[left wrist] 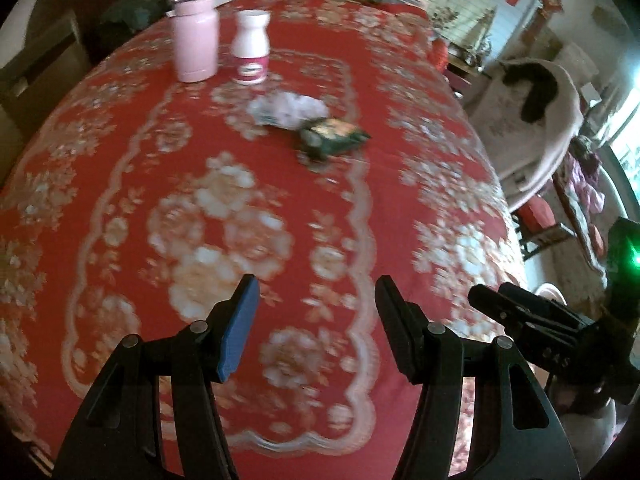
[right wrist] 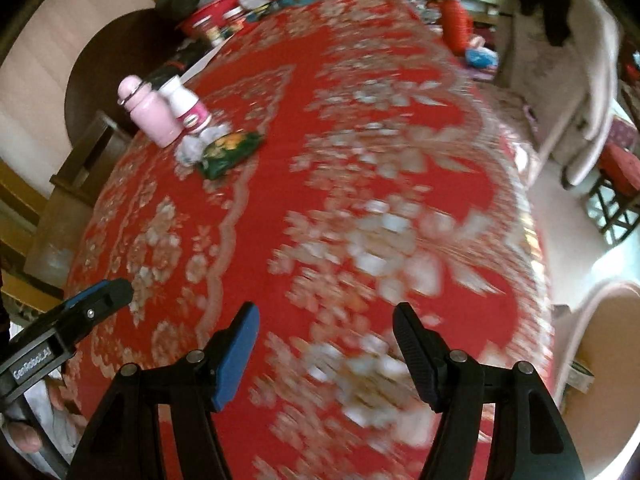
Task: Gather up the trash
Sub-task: 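Move both grippers back to the table toward the snack bag and crumpled tissue, then grasp the green snack bag with the right gripper while left grasps the crumpled tissue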
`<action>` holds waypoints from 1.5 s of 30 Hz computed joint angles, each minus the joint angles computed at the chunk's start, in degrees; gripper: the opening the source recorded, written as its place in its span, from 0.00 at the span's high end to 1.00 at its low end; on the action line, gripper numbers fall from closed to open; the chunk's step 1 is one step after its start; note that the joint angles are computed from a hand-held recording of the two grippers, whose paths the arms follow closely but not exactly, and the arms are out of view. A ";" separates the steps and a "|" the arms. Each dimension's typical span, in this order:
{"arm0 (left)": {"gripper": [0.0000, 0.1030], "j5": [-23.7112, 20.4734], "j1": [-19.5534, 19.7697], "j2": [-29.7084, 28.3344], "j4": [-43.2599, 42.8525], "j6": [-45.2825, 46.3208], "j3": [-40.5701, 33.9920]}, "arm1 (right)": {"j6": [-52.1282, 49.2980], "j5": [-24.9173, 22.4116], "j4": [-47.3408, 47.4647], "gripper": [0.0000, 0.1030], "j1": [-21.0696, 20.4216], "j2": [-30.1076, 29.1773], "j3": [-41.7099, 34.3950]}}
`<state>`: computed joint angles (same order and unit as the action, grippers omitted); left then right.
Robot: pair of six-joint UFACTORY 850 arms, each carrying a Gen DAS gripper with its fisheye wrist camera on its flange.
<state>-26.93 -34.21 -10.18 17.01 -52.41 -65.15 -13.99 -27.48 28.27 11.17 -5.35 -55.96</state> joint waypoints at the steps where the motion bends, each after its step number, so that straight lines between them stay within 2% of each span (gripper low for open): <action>1: 0.43 0.38 1.36 0.07 -1.59 2.00 0.14 | 0.52 -0.08 -0.27 0.35 0.65 -1.24 -1.22; 9: 0.43 -0.46 9.51 -4.02 -9.28 14.63 -5.07 | 5.16 0.02 -1.20 0.35 4.04 -10.95 -12.49; 15: 0.43 -0.43 12.90 -5.71 -12.20 19.80 -7.42 | 11.31 -0.82 -1.43 0.32 4.53 -19.17 -23.18; 21: 0.43 -0.54 15.92 -7.78 -17.52 25.90 -9.33 | 21.23 -4.48 -9.98 0.32 6.08 -28.87 -36.10; 24: 0.43 -0.48 17.10 -9.27 -22.70 31.03 -10.87 | 22.88 -6.08 -12.01 0.32 6.35 -31.86 -39.29; 26: 0.43 -0.48 17.90 -10.70 -27.85 36.55 -12.39 | 21.02 -6.29 -11.82 0.32 6.16 -32.31 -39.24; 30: 0.43 -0.99 18.76 -13.82 -37.51 48.16 -16.15 | 17.27 -7.18 -17.42 0.32 6.60 -30.52 -36.75; 36: 0.42 -3.29 18.20 -18.75 -43.88 60.62 -22.50 | 17.19 -4.65 -24.09 0.32 4.43 -21.84 -24.10; 40: 0.40 -4.38 17.25 -22.13 -43.93 63.30 -26.29 | 12.73 -2.19 -15.75 0.32 1.37 -17.48 -18.16; 45: 0.40 -6.42 15.63 -26.37 -39.37 61.46 -30.83 | 9.84 0.87 -9.19 0.32 -0.13 -15.42 -15.34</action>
